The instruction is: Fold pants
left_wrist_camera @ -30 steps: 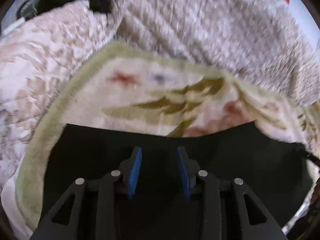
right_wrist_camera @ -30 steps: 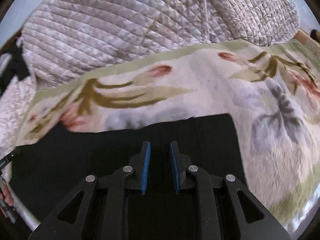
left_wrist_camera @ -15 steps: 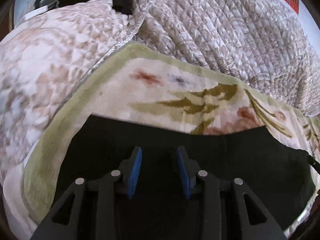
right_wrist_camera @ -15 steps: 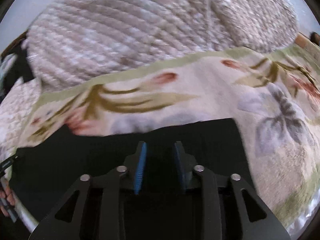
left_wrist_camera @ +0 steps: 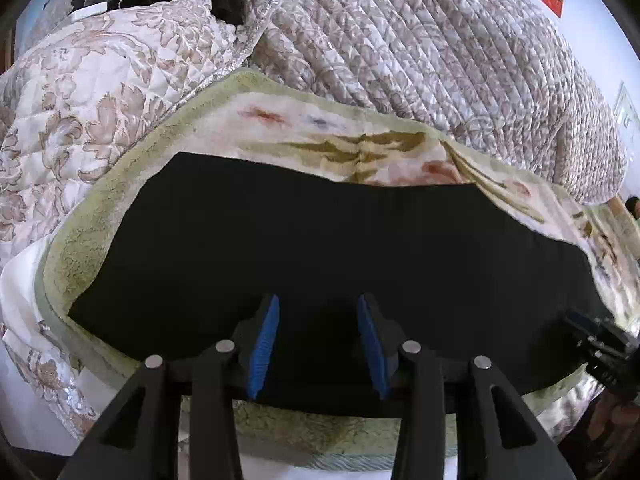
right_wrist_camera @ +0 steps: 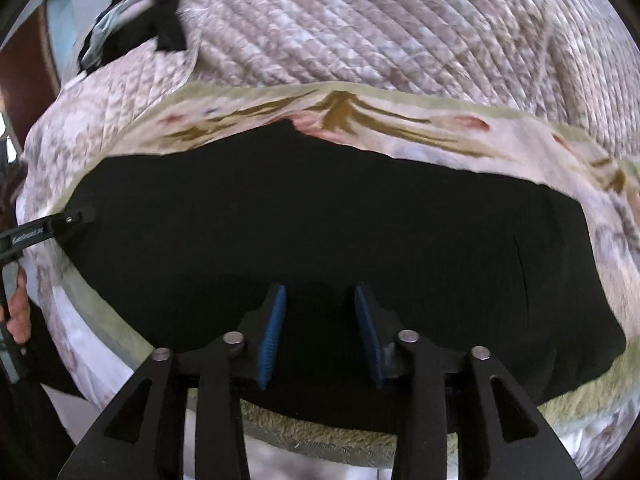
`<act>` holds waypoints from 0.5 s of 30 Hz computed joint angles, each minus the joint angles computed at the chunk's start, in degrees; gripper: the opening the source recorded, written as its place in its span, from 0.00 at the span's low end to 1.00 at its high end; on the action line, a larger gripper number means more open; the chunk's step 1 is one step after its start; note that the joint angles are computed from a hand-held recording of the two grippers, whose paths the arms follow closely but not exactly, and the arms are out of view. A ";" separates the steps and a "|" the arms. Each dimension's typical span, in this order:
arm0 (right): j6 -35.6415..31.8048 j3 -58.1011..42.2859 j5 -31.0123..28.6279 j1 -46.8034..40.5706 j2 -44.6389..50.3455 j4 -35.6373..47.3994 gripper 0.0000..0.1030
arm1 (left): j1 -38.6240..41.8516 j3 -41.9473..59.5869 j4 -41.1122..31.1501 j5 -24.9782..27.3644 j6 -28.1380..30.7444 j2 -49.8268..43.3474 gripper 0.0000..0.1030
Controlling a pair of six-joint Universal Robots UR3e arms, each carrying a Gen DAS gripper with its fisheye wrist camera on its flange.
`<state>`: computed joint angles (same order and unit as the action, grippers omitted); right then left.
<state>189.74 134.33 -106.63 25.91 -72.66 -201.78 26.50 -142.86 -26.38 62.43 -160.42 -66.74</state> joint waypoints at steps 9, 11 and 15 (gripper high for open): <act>-2.94 -2.09 -2.16 3.35 3.55 -0.88 0.67 | 0.70 -1.42 1.97 2.35 0.09 1.85 0.44; -2.73 -2.05 -3.26 4.03 3.59 -1.15 0.67 | 2.77 -1.50 0.17 1.39 0.35 2.96 0.44; -1.75 -1.32 -5.03 5.03 3.52 -3.42 0.67 | 3.68 -2.22 -1.93 0.93 1.34 6.07 0.44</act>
